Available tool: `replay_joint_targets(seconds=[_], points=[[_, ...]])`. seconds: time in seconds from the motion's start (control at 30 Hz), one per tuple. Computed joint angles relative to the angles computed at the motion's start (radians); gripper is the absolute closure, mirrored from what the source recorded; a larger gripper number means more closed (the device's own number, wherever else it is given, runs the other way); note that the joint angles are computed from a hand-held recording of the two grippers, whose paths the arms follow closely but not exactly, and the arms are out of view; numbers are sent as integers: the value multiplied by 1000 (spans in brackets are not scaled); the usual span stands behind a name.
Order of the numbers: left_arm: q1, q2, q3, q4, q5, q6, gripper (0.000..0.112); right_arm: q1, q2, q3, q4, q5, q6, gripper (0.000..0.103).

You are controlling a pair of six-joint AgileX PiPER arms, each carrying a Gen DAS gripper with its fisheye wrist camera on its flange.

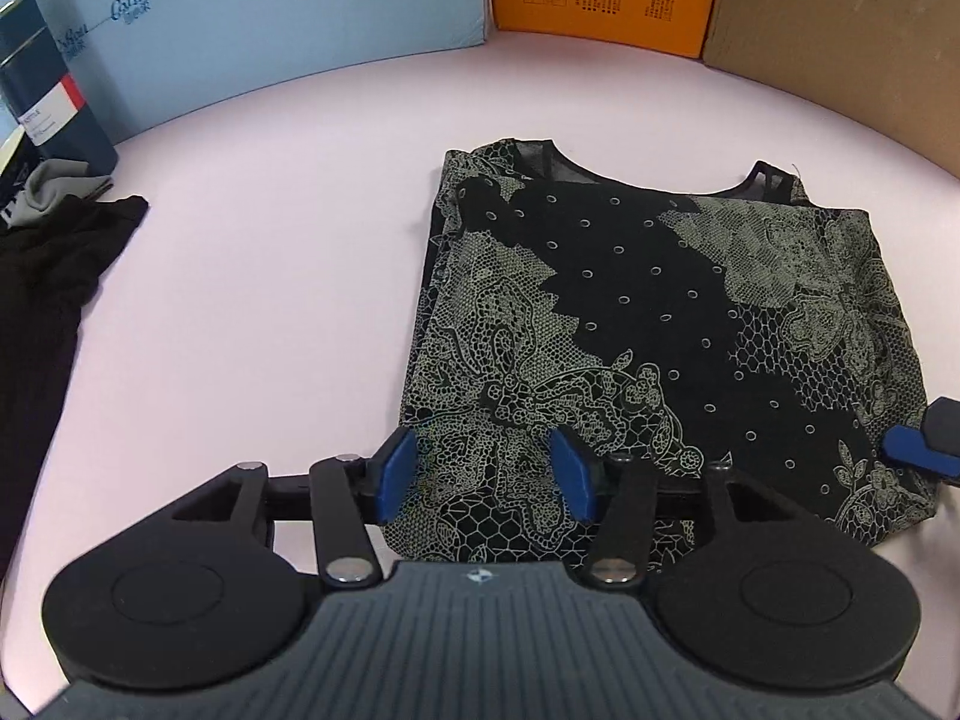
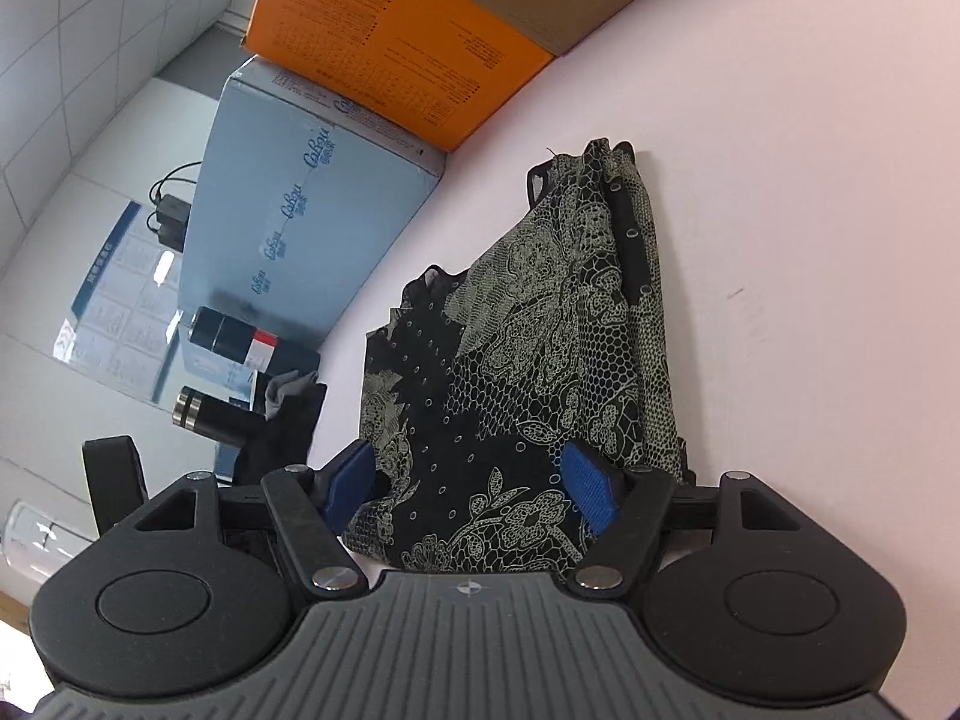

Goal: Fold clothes

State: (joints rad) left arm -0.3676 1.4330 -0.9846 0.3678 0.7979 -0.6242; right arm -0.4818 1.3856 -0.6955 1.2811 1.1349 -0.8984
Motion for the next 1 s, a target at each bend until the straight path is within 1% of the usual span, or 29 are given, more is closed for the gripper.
replay_joint_targets(seconds=[0.03,0.07,0.1,0.23,0.3,0.37,0.47,0.57,0.63,0.7,0.73,0.8,0.83,0.87,0.9,0.93,1.0], points=[[-7,-6,8,20,4,-26,57,-7,0,-3,-2,2,-9,35],[-10,-14,20,34,6,-48,52,-11,-6,-4,-7,-10,-11,30],[-7,-22,33,40,1,-62,48,-12,-7,-6,-6,-33,-12,30],[38,-87,95,-15,-40,-25,49,-58,-14,-9,8,-46,21,29],[107,-164,154,-123,-111,75,49,-75,-42,-9,7,-56,17,25],[194,-239,201,-280,-168,235,47,-88,-72,-12,-5,-64,3,20],[293,-288,222,-426,-193,419,46,-90,-108,-20,-57,-99,14,16],[335,-246,170,-427,-166,485,44,-76,-105,-66,-172,-113,84,16],[349,-193,121,-435,-152,539,44,-55,-76,-139,-281,-107,138,16],[348,-127,40,-445,-121,584,44,-25,-33,-249,-400,-83,201,16],[361,-103,-7,-479,-99,632,44,-10,-10,-318,-452,-64,228,16],[404,-74,-109,-581,-48,748,43,-2,34,-471,-508,-2,244,16],[425,-65,-155,-626,-30,801,41,-5,57,-544,-511,29,238,15],[441,-58,-196,-656,-22,839,34,-13,78,-607,-497,53,225,13],[451,-50,-231,-671,-21,862,30,-24,97,-659,-471,71,208,7],[455,-38,-260,-671,-22,872,29,-36,113,-693,-437,80,184,2],[469,0,-298,-670,-17,906,29,-40,129,-707,-386,62,123,1]])
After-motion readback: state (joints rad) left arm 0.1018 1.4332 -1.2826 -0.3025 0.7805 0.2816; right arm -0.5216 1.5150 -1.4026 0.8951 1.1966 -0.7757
